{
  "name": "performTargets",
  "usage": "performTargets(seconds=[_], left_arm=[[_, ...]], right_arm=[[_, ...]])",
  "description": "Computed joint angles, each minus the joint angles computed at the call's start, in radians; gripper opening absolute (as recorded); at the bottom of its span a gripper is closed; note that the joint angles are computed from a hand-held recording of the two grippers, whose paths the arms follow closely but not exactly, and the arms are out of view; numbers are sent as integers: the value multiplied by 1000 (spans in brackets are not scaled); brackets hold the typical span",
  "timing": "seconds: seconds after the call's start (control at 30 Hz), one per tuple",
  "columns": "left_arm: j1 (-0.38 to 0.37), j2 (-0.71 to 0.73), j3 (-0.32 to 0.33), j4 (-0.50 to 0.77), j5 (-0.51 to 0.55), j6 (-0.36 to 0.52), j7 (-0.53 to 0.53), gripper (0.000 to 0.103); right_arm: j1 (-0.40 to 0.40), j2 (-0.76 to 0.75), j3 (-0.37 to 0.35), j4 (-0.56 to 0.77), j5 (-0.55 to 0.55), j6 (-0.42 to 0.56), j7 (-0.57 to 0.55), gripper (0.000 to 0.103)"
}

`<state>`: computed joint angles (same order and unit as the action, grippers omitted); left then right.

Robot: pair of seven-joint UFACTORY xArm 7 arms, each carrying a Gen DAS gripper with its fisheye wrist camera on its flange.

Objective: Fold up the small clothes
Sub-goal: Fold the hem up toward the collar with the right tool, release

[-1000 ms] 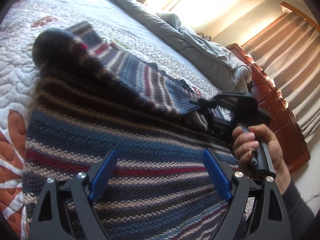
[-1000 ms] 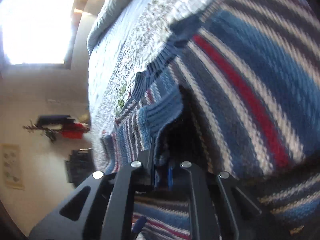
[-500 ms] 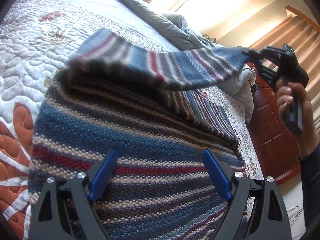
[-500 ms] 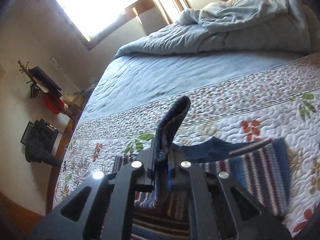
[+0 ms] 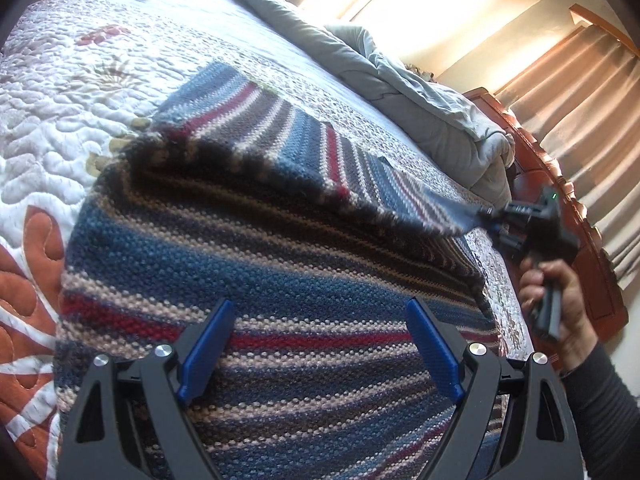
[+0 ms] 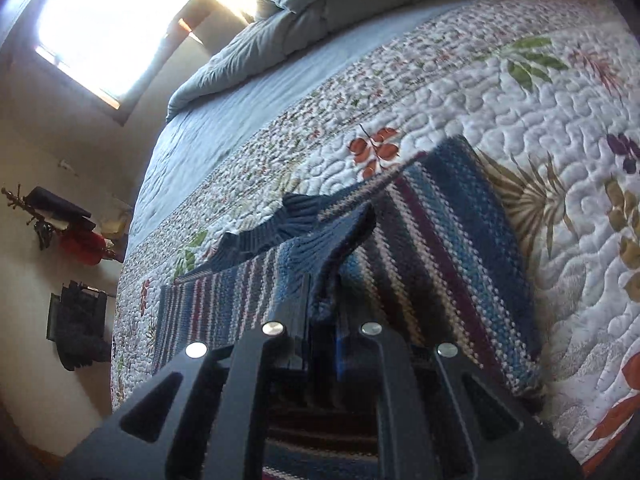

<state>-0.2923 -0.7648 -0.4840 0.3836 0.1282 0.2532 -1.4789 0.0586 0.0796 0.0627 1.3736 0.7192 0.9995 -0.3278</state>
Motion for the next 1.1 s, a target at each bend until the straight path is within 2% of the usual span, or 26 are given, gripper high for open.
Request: performTargets(seconds=[0.1,0.17,0.23,0.3,0.4,0.5,0.63,0.67,0.7,0.73,0.9,1.03,1.1], left_arm=[[1,6,-2,6,4,8,3,88],[2,9,-3,12,7,15,3,88],[2,12,-3,16,10,18,5,88],[1,14,-1,16,12,20,8,88],[3,18,-1,21,15,22,8,89],[7,24,-10,28,21,29,6,89],[8,33,-10,36,28,36,9,90],[8,35,-9,38,29,36,10,90],[11,39,-12,41,32,36,8,90],[12,42,-13,43,34,36,8,90],[29,60,-31,61,53,46,1,91],[39,76,-47,76,74,58,-7,92],[38,79,-46,79,82,63,-7,92]], right_arm=[[-14,-4,-10,-48,18,8,-19,8],[-22,11,-15,-47,6,52,-17,14],[-40,29,-23,-33,21,109,8,28],[-54,33,-25,-24,47,106,19,35],[-70,100,-23,65,68,139,85,50],[-64,168,-1,154,5,151,128,52],[-37,227,25,234,-119,149,154,51],[-29,231,30,242,-147,143,150,46],[-23,234,35,252,-169,140,138,28],[-10,226,39,250,-210,113,112,14],[19,103,56,111,-213,-116,-59,8],[45,192,33,160,-336,-72,54,9],[32,173,42,127,-308,-90,44,13]])
